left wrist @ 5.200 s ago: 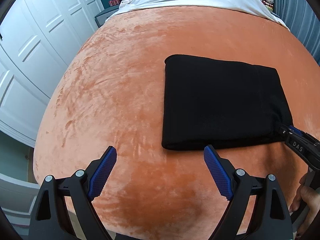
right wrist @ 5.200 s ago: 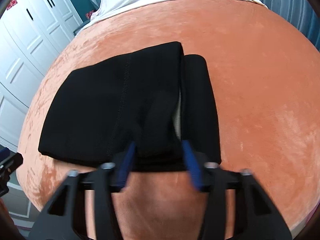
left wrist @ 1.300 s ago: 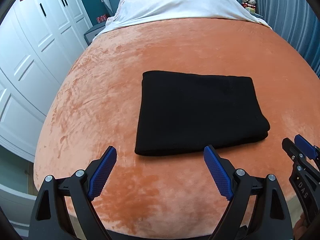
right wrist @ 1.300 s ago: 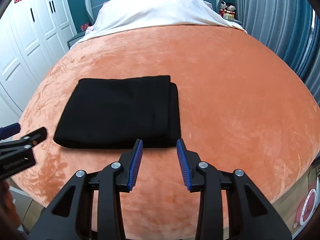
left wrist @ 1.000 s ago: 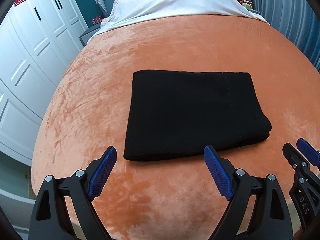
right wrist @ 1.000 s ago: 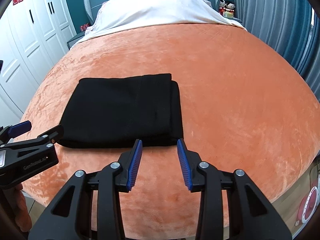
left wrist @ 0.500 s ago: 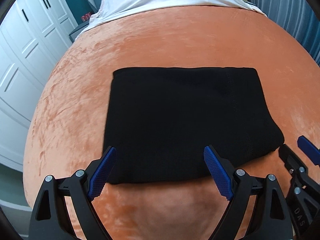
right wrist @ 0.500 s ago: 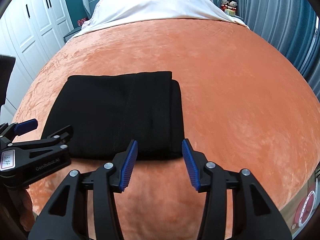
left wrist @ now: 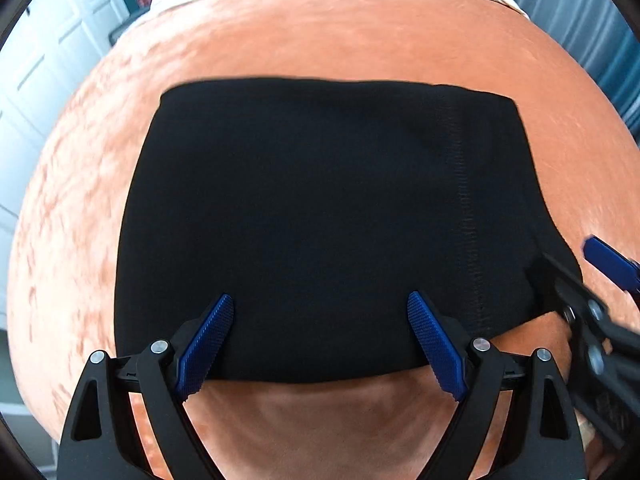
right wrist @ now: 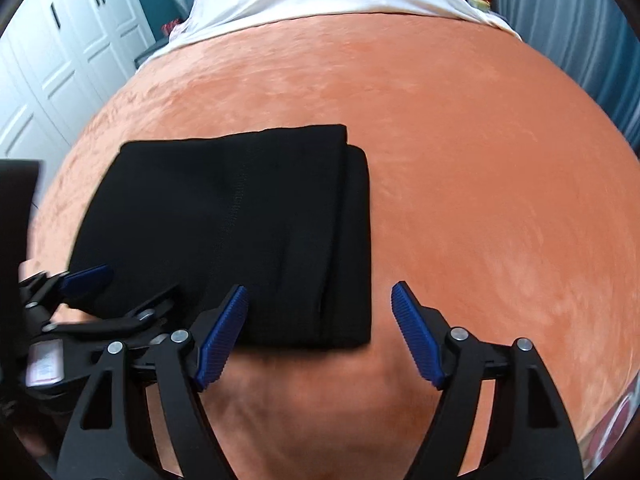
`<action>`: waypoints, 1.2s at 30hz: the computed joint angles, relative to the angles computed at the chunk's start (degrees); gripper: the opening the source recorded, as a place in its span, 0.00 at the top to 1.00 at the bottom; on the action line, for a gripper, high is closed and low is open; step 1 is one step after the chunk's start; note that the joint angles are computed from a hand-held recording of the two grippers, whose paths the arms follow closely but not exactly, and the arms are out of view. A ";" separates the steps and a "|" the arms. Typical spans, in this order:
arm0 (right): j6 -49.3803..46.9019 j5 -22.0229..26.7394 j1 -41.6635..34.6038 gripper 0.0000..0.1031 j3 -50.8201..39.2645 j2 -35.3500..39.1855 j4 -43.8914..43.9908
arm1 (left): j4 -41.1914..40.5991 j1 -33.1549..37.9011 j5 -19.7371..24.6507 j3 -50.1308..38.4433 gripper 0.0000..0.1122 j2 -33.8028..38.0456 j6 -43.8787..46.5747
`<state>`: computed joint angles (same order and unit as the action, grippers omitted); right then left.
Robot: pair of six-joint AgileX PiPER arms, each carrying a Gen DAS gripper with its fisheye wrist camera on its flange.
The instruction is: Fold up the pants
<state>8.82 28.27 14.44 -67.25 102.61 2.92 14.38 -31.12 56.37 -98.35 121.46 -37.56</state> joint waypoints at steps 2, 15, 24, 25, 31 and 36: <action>-6.59 1.86 -1.37 0.39 -3.17 3.54 6.77 | -0.37 0.34 -0.53 0.79 0.21 -0.21 1.31; -18.66 4.10 -6.77 0.90 -3.11 4.32 14.37 | 6.38 -6.65 7.30 -8.76 0.18 5.00 1.56; -14.36 2.52 -7.68 0.49 -3.46 -1.05 13.58 | 7.40 -6.56 4.64 -2.41 0.18 1.30 -2.04; -13.90 3.28 -7.24 0.46 -5.96 0.10 12.78 | 6.98 -6.35 4.19 -1.75 0.18 0.80 -1.81; -5.82 12.59 -3.81 0.30 -29.95 16.67 0.96 | 5.85 -4.58 2.80 0.09 0.18 -0.14 -0.11; -12.53 21.15 -4.10 0.97 -43.85 27.10 8.60 | 4.12 -1.82 1.01 -1.80 0.18 1.06 5.32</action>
